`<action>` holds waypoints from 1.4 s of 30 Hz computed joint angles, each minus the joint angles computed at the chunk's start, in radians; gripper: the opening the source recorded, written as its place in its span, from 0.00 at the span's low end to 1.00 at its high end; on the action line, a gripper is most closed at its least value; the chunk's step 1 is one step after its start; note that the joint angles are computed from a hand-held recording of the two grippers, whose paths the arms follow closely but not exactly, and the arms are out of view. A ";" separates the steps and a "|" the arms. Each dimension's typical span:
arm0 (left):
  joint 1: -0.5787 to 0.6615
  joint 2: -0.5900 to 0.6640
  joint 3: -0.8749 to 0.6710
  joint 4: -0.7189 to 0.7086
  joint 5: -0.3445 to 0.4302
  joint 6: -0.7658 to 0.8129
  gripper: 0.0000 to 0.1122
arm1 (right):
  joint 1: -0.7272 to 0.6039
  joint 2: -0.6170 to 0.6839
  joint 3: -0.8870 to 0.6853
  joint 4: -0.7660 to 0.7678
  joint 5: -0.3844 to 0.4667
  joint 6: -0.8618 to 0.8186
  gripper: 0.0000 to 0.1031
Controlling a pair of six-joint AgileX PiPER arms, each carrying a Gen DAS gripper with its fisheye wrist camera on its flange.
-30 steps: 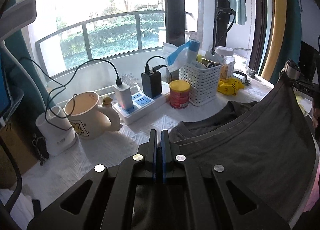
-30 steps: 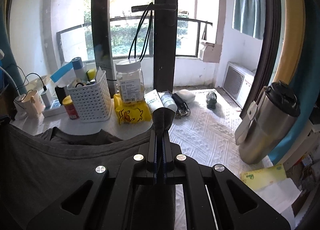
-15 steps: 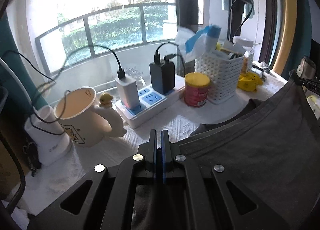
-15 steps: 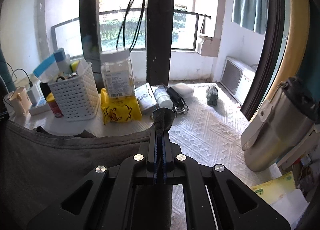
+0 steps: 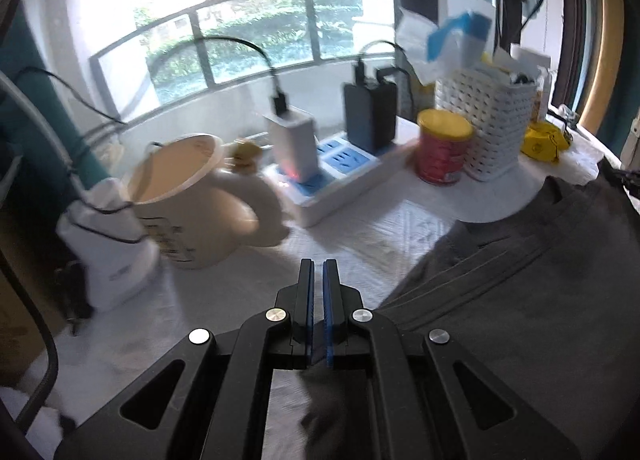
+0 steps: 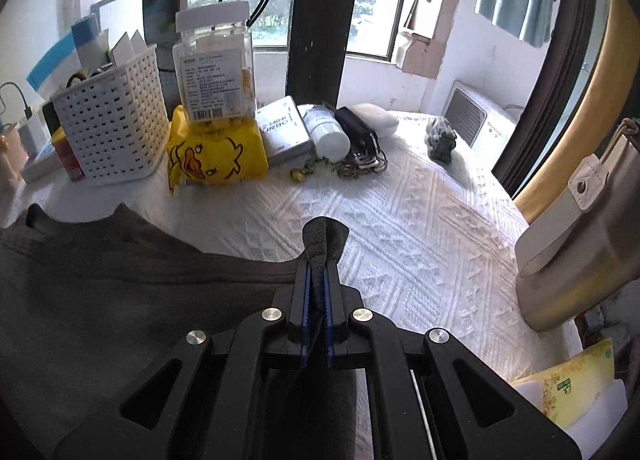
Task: Fold small clothes
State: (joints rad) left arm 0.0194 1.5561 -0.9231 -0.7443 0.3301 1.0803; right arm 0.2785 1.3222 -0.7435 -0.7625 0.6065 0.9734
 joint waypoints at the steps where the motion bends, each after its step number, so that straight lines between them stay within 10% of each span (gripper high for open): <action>1: 0.024 -0.024 0.012 0.011 0.002 0.001 0.03 | 0.011 -0.001 0.000 -0.008 0.014 0.008 0.05; 5: 0.121 -0.068 0.041 0.029 0.048 0.001 0.03 | 0.062 -0.023 -0.001 -0.028 0.072 0.034 0.31; 11: 0.302 -0.024 0.047 -0.172 0.271 0.122 0.03 | 0.128 -0.078 0.000 -0.009 0.143 0.045 0.35; 19: 0.346 0.033 0.049 -0.342 0.444 0.176 0.29 | 0.242 -0.141 0.003 -0.003 0.256 0.100 0.35; 22: 0.360 0.074 0.049 -0.441 0.525 0.202 0.58 | 0.221 -0.166 0.031 0.009 0.250 0.103 0.35; 31: 0.308 0.036 0.075 -0.432 0.402 0.144 0.61 | 0.071 -0.311 0.122 0.055 0.227 0.001 0.35; 42: 0.249 0.069 0.035 -0.189 0.353 -0.008 0.48 | -0.274 -0.208 0.130 0.468 -0.102 -0.553 0.35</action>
State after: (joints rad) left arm 0.2680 1.6249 -0.8885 -0.9334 0.6834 1.0727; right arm 0.0047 1.1146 -0.6136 -0.2950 0.5041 0.4199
